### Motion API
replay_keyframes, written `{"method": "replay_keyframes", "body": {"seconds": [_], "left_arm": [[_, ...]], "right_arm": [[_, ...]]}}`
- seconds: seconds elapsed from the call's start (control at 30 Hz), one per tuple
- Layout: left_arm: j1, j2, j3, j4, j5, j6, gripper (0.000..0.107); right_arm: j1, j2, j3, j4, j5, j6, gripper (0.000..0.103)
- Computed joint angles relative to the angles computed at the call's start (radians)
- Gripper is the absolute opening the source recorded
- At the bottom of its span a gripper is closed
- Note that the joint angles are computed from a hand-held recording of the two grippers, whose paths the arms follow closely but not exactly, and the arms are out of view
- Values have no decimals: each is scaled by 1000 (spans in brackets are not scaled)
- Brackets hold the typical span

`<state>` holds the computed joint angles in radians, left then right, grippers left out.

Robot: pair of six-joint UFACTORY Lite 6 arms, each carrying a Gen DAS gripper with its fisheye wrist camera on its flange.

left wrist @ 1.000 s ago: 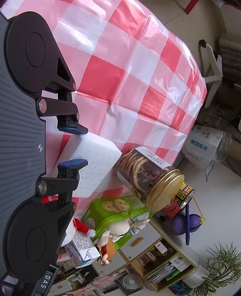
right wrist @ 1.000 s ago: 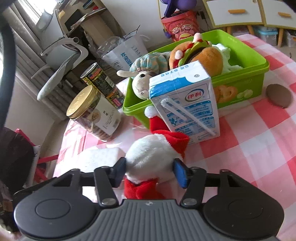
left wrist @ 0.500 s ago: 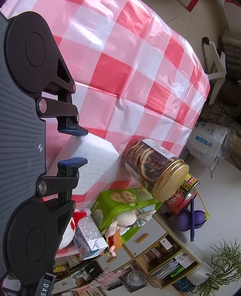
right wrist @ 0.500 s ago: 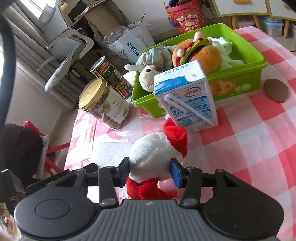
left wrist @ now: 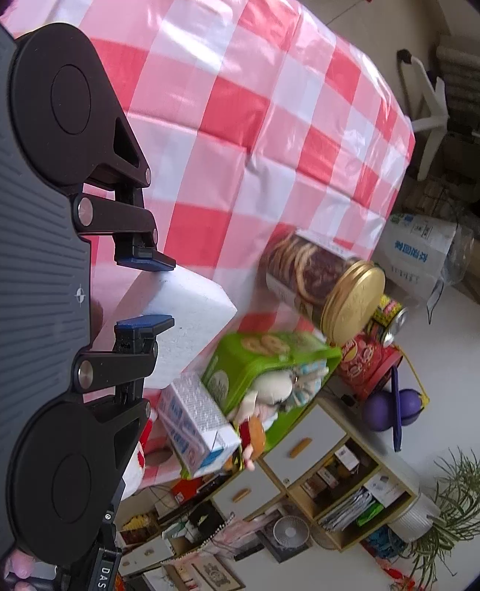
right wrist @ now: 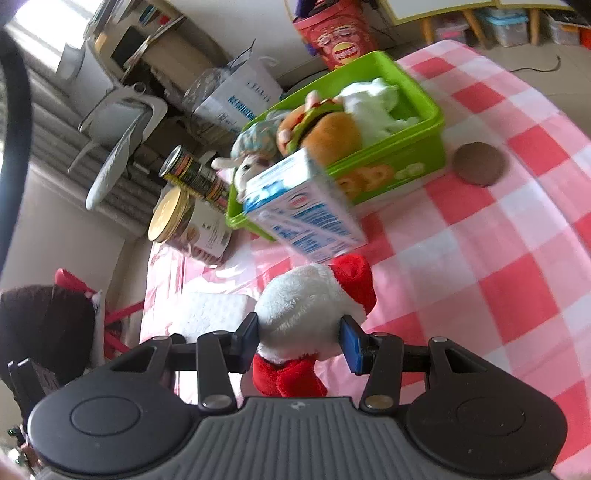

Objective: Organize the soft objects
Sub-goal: 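Carry the foam block and Santa plush over the green bin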

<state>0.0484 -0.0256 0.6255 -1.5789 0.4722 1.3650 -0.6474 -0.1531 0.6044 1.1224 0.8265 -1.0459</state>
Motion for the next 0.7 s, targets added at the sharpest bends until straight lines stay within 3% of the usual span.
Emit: {"method": "replay_keyframes", "body": {"seconds": [0.43,0.7], "left_arm": [[-114,-87,-7,-96,-20,-41,24],[-151,-107,61,-34,-81,-140,24]], "right_arm": [[-250,65,102,-9,153,-27,29],[-299,93,184,26,178,5,29]]}}
